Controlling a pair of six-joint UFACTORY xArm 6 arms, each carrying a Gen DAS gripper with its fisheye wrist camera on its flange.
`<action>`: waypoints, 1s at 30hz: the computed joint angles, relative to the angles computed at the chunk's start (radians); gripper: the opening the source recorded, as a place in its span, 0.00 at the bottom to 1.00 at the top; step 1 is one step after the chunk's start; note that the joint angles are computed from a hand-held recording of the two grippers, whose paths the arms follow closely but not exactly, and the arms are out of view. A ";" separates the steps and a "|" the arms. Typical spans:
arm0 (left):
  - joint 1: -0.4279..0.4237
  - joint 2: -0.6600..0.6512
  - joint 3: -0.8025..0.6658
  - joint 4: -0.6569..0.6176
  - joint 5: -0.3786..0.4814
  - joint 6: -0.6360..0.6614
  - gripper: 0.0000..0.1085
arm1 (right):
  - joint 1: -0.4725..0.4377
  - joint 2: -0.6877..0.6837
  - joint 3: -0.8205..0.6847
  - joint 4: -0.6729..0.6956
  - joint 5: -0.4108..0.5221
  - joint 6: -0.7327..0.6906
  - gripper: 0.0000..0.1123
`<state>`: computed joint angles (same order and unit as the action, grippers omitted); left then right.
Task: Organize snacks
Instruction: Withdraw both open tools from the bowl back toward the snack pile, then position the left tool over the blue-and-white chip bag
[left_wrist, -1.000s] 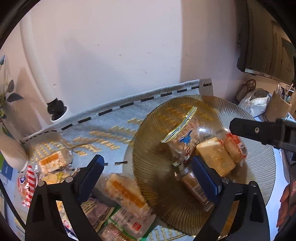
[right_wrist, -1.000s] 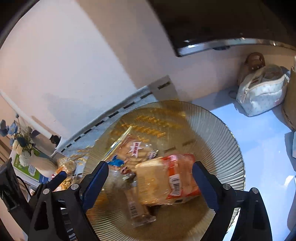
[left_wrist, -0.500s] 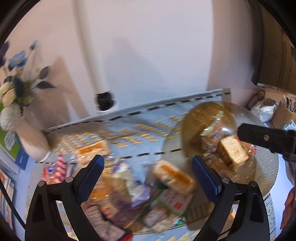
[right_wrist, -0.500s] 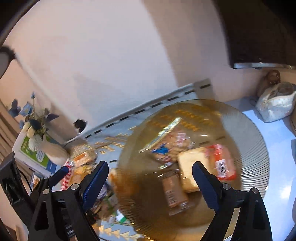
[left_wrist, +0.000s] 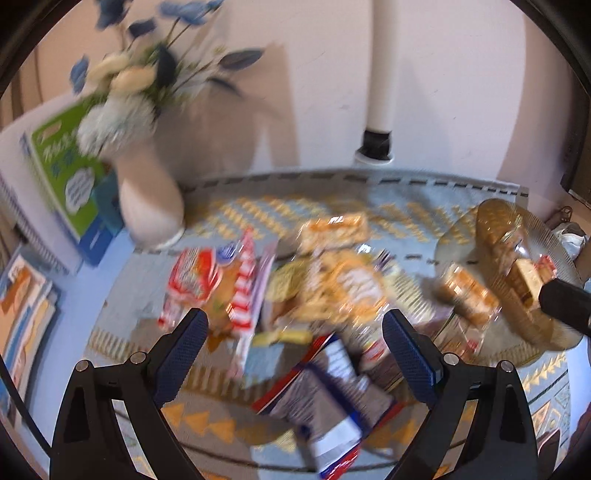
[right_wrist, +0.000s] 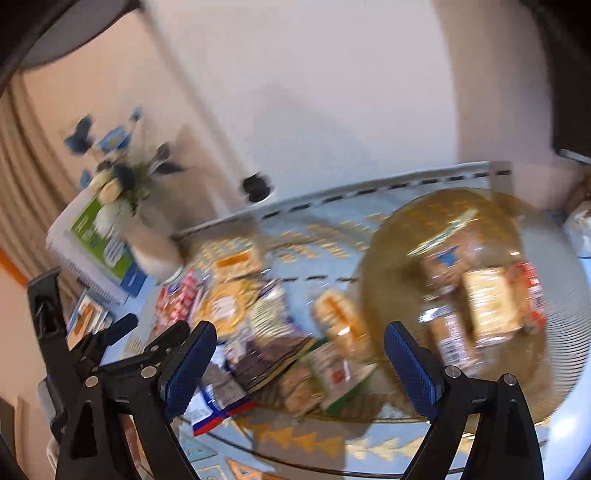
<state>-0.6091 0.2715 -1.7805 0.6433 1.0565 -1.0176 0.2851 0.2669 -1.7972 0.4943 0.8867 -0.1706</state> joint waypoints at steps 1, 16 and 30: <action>0.005 -0.025 0.046 -0.006 -0.018 -0.014 0.88 | 0.015 -0.017 0.041 0.019 -0.023 -0.033 0.81; 0.056 -0.128 0.334 -0.099 -0.286 -0.089 0.92 | 0.118 -0.054 0.285 -0.215 -0.213 -0.021 0.81; 0.069 -0.108 0.387 -0.100 -0.422 -0.132 0.95 | 0.111 0.005 0.294 -0.427 -0.225 0.125 0.92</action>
<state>-0.5400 0.1635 -1.3938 0.5432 0.6344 -1.1497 0.3962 0.2716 -1.5033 0.0676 0.6614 -0.0459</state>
